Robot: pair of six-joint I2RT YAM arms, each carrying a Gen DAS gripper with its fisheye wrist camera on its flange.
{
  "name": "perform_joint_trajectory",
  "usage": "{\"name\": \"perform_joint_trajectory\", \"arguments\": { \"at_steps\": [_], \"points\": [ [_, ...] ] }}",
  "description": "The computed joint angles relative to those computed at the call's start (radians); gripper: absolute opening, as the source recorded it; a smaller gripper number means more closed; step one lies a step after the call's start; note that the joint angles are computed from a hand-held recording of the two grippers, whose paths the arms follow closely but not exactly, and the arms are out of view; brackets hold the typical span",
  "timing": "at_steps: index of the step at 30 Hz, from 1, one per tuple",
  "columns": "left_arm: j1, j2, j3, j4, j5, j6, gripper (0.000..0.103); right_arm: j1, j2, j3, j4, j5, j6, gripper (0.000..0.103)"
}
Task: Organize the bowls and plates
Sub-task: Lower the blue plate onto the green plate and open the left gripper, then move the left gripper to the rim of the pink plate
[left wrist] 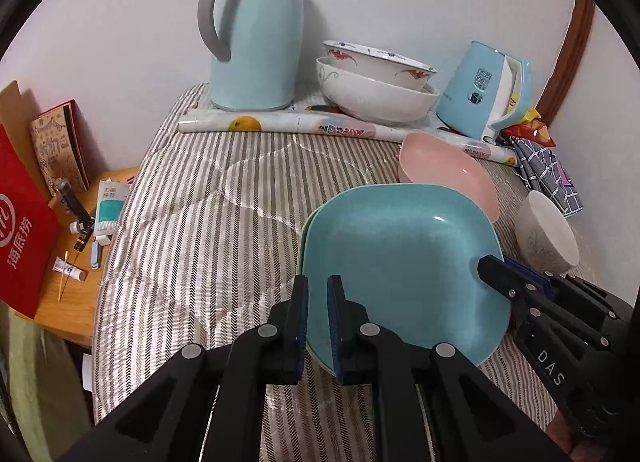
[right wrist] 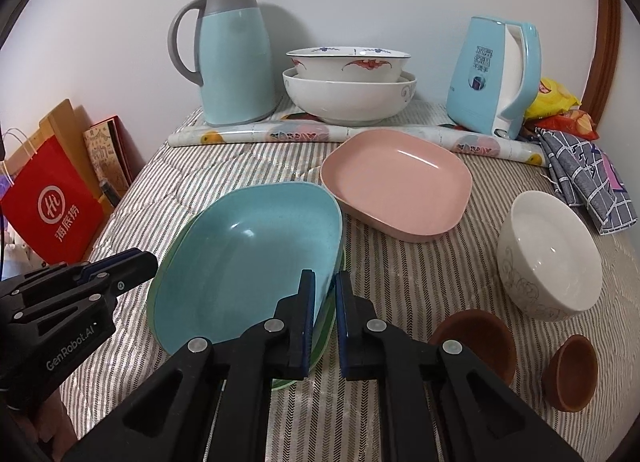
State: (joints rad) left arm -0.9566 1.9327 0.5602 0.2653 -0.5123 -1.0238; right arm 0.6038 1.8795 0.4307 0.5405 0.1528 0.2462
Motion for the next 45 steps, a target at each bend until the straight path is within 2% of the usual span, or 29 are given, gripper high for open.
{"name": "perform_joint_trajectory", "arguments": {
  "at_steps": [11,16,19,21,23,25,27,30,34,38,42,45],
  "points": [
    [0.013,0.04,0.004,0.021,0.022,-0.007,0.01,-0.005,0.095,0.041,0.0,-0.001,0.003,0.009],
    [0.024,0.039,-0.008,0.037,0.041,-0.012,0.01,0.001,0.097,0.058,-0.034,0.001,0.0,0.013],
    [0.029,0.031,-0.015,0.036,0.046,-0.025,0.01,0.005,0.074,0.052,-0.047,0.014,-0.005,0.024],
    [0.033,0.013,-0.026,0.035,0.054,-0.025,0.01,0.008,0.053,0.044,-0.054,0.026,-0.005,0.04],
    [0.027,-0.013,-0.029,0.005,0.035,-0.036,0.012,0.008,0.028,0.03,-0.054,0.032,-0.004,0.041],
    [0.017,-0.039,-0.034,-0.007,0.012,-0.03,0.028,0.003,0.007,0.027,-0.069,0.026,-0.001,0.042],
    [0.014,-0.055,-0.027,-0.028,0.0,-0.017,0.039,-0.008,-0.014,0.023,-0.077,0.01,0.016,0.046],
    [0.003,-0.082,-0.009,-0.081,-0.027,-0.015,0.044,-0.023,-0.042,0.018,-0.089,-0.014,0.028,0.046],
    [0.007,-0.109,0.011,-0.134,-0.035,-0.012,0.059,-0.033,-0.078,0.018,-0.128,-0.011,0.024,0.049],
    [0.011,-0.137,0.022,-0.146,-0.033,0.005,0.06,-0.056,-0.123,0.001,-0.145,-0.005,0.019,0.056],
    [0.009,-0.151,0.056,-0.175,-0.039,0.017,0.072,-0.1,-0.166,-0.016,-0.159,-0.019,0.009,0.064],
    [-0.004,-0.149,0.108,-0.24,-0.079,0.009,0.079,-0.131,-0.198,-0.025,-0.169,-0.019,-0.004,0.064]
  ]
}}
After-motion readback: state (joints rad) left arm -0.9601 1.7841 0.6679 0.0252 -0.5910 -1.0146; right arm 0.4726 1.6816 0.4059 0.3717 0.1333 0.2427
